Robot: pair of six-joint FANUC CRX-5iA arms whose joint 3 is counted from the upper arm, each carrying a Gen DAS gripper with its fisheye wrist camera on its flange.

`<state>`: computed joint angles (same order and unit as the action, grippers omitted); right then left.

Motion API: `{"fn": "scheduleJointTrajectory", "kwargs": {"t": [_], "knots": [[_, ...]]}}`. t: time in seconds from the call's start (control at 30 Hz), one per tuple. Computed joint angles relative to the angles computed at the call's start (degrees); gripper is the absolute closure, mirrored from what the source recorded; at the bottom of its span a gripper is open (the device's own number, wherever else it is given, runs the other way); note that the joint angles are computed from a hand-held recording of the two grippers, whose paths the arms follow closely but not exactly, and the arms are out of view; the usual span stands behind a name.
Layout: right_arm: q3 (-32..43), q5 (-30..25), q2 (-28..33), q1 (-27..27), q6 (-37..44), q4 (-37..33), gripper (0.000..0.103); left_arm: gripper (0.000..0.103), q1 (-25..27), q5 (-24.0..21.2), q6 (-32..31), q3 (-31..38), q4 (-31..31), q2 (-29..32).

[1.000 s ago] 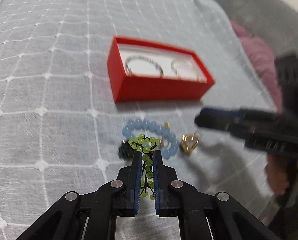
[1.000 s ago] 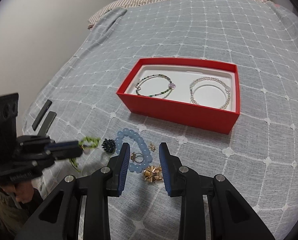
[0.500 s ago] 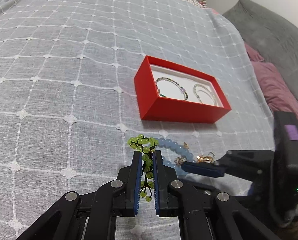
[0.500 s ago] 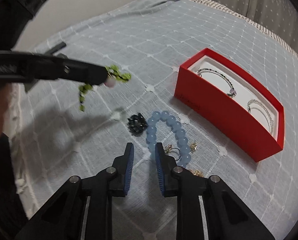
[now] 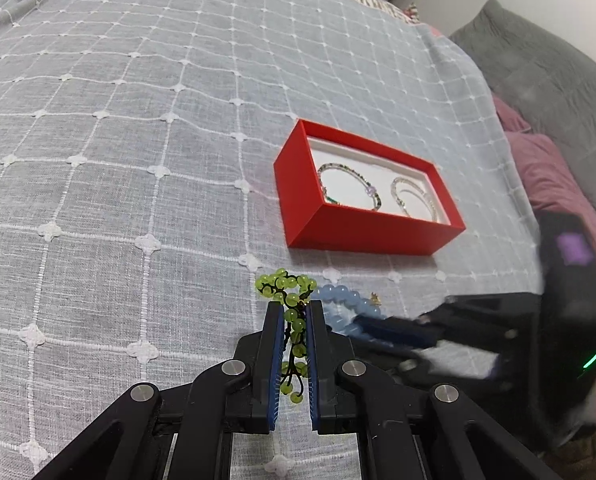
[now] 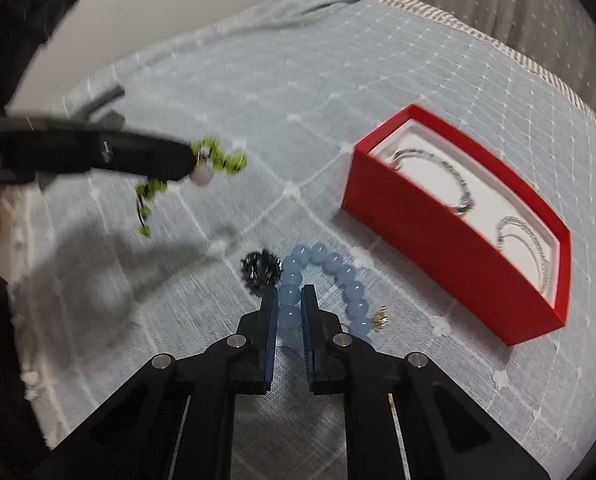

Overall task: Organize jewelry
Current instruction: 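Grasp the light-blue bead bracelet with the right gripper while the left holds the green bracelet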

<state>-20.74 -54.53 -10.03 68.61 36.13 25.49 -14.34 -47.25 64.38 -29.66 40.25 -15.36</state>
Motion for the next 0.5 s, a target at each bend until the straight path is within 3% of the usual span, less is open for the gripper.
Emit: {"fn": "scheduleJointTrajectory", "kwargs": {"t": [0.3,0.5], "knots": [[-5.3,11.1,-12.2,-5.7,-8.3,-5.0,0.091,0.097,0.0,1.5,-1.9,-1.1,2.6,-0.8],[-6.8,11.6,-15.1,-6.0,-12.4,-3.1,0.091,0.097,-0.9,2.5,-2.4,-0.6,3.5,-0.5]]}}
